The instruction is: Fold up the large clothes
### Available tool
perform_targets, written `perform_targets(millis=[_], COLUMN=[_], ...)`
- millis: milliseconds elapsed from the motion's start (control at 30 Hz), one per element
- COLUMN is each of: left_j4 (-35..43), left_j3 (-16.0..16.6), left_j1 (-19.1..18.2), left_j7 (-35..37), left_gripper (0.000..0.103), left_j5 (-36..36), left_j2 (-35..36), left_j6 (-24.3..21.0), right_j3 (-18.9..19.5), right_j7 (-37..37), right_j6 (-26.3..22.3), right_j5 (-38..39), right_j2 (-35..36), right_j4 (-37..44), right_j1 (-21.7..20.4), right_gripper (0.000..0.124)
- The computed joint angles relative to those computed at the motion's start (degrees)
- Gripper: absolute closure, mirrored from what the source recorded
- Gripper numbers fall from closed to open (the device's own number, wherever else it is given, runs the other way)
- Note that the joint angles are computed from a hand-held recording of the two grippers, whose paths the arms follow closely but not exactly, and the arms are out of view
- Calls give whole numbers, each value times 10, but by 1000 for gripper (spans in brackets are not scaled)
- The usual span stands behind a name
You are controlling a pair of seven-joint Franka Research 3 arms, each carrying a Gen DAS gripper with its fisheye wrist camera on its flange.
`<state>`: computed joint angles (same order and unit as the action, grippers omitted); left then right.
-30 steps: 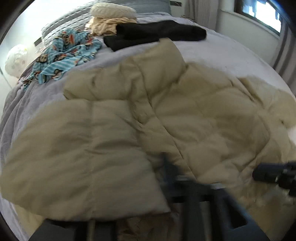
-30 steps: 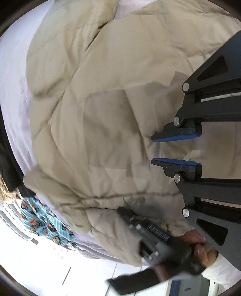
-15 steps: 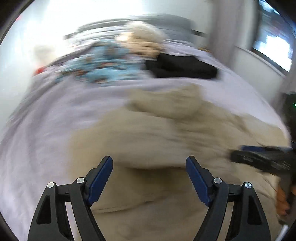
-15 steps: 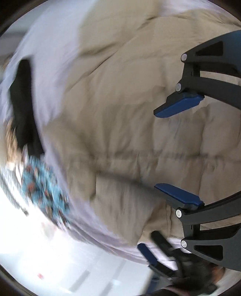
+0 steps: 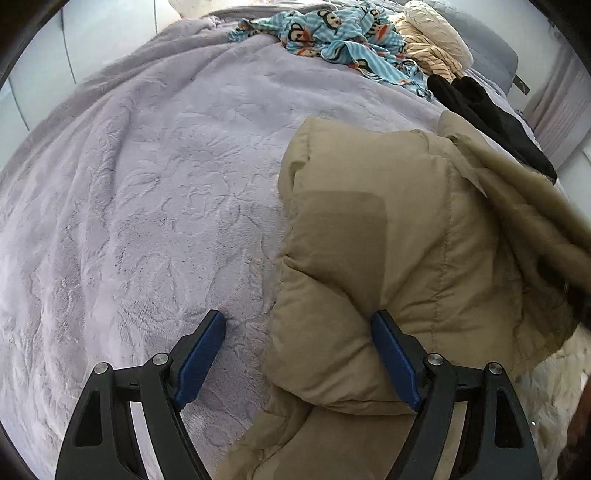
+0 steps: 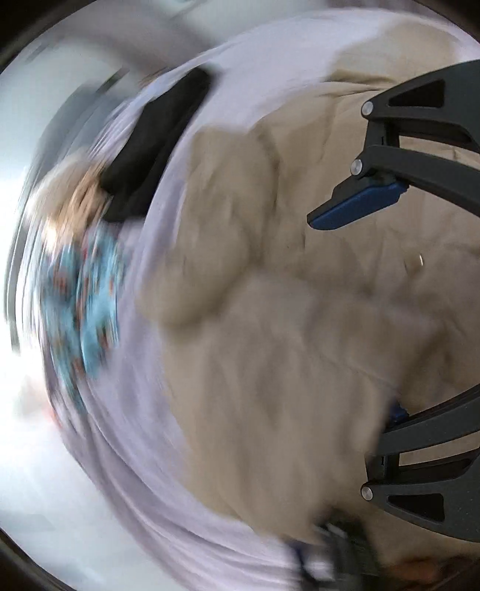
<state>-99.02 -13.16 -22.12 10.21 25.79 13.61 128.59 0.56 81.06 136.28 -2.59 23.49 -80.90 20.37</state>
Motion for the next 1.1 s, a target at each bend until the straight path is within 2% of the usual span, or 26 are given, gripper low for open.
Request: perform_targets(millis=[67,200,233,267,300,333,367,400,433,567,667,867,933,1000,1067,1100], left_j4=[-29,-71,-72,-67,-58,-42,-22,-2,19,69,101,135,151,132,117,109], left_j3=[1,7,8,12,15,12,0,8,26,41,34,47,46,49,50,50], left_j1=[26,75,86,91,94,102,112,101,78,38,40,16,13,13,10,6], left_j7=[25,65,74,73,75,92,124,123,108,116,148,120,116,105,86,73], left_gripper=[21,21,21,21,31,67,81,87,91,91,91,91,90,90,90,90], left_j5=[-39,-126,-152,-160,-163,-175,-201,-186,-133,-22,-29,7,8,22,43,58], left_j2=[-17,-32,-24,-13,-3,13,29,34,35,39,73,103,103,75,52,38], left_j6=[61,181,208,223,230,242,251,237,221,145,77,23,1,-7,-15,-27], right_j3=[-7,17,21,23,26,28,33,36,36,28,25,23,25,16,-1,-11], right_j7=[65,86,87,90,97,102,104,103,99,75,59,40,55,74,88,99], right_j6=[-55,-121,-135,-146,-169,-180,-179,-176,-171,-157,-151,-126,-143,-155,-128,-104], right_j5=[66,204,237,258,280,301,331,358,371,378,374,318,325,305,262,238], right_j2=[31,47,48,49,56,59,55,46,39,5,-10,45,59,50,18,-3], right_j4=[57,77,72,69,72,69,55,36,20,-31,-52,21,43,45,14,-10], right_j1=[-34,-113,-133,-143,-155,-164,-175,-185,-188,-185,-176,-143,-150,-149,-137,-131], right_gripper=[42,43,54,80,92,106,110,110,111,112,112,112,112,103,85,83])
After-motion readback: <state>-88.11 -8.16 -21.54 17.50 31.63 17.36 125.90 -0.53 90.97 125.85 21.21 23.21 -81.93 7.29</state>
